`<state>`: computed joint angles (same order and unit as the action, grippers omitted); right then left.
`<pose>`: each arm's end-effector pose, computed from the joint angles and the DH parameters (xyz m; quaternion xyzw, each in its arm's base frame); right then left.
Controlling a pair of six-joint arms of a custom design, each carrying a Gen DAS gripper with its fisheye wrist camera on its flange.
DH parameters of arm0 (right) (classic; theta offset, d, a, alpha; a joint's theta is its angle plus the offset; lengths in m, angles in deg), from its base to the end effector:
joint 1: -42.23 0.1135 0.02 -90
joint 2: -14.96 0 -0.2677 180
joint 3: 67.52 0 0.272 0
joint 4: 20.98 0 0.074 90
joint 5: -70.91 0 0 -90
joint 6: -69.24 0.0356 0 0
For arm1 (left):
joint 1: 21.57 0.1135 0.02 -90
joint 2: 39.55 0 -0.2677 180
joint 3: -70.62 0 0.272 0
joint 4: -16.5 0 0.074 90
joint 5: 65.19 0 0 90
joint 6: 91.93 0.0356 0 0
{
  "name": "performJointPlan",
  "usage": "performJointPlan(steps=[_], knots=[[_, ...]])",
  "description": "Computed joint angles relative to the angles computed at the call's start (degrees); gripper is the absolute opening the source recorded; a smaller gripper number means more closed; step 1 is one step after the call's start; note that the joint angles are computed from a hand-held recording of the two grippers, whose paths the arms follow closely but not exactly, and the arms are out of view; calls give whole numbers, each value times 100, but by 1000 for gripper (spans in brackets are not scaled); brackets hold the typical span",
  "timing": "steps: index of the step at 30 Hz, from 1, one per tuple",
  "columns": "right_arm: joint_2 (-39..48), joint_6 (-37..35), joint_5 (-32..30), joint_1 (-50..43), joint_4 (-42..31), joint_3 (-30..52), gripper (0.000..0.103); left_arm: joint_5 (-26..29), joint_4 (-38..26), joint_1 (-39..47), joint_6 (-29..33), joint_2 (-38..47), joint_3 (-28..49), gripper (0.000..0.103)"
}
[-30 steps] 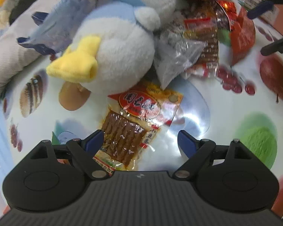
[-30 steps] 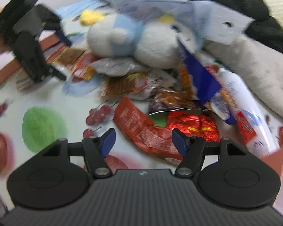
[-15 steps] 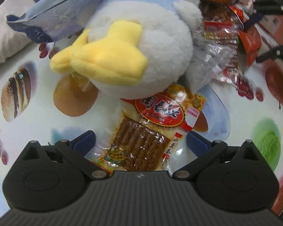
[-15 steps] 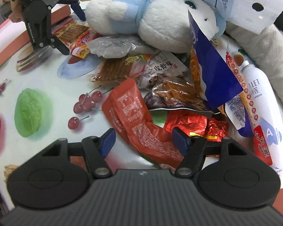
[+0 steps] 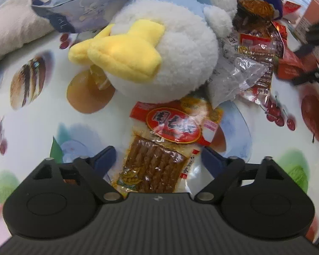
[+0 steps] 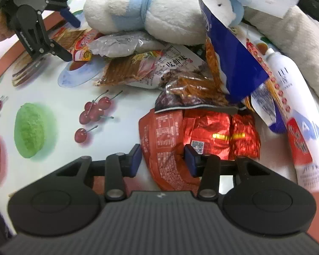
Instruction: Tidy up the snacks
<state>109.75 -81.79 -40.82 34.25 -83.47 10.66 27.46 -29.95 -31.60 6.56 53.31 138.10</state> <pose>0.3220 -0.0318 0.1974 -0.4526 0.8667 0.1018 0.1832 0.3082 -0.0562 0.1602 0.1625 0.9737 -0.0250 0.1575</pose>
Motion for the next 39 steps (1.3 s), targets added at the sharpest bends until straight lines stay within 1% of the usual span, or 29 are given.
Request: performJointPlan(steps=[3,6,9,12,17,19,23,28,35,39], knots=[[-229,175,-67,-115,-42,-196,46,-265,-116,-309,-605,-336,-182,75],[-473,358,-186,-240,-46,-411,46,-416,-137,-552,-1137,-616,-408,69],[-861,511,-338,-413,-133,-692,46,-664,-180,-1012,-1714,-941,-680,68],[-1266,591,-449,-599,-267,-977,46,-926,-122,-1544,-2405,-1037,-846,68],[-1943,661,-652,-1021,-573,-1421,46,-1361,-217,-2450,-3643,-1286,-1081,68],[-2223,642,-734,-1216,-701,-1577,46,-1511,-298,-2868,-4241,-1378,-1137,68],[-2823,473,-891,-1730,-1028,-1918,46,-1852,-492,-3769,-5455,-1430,-1147,68],[-3300,53,-1069,-2525,-1496,-2168,46,-2154,-590,-4625,-6681,-1309,-1059,68],[-3396,-516,-1360,-3470,-2046,-2185,46,-2412,-665,-5498,-8300,-949,-670,67],[-3391,-913,-1512,-3887,-2345,-2082,46,-2566,-716,-5763,-8941,-803,-446,68]])
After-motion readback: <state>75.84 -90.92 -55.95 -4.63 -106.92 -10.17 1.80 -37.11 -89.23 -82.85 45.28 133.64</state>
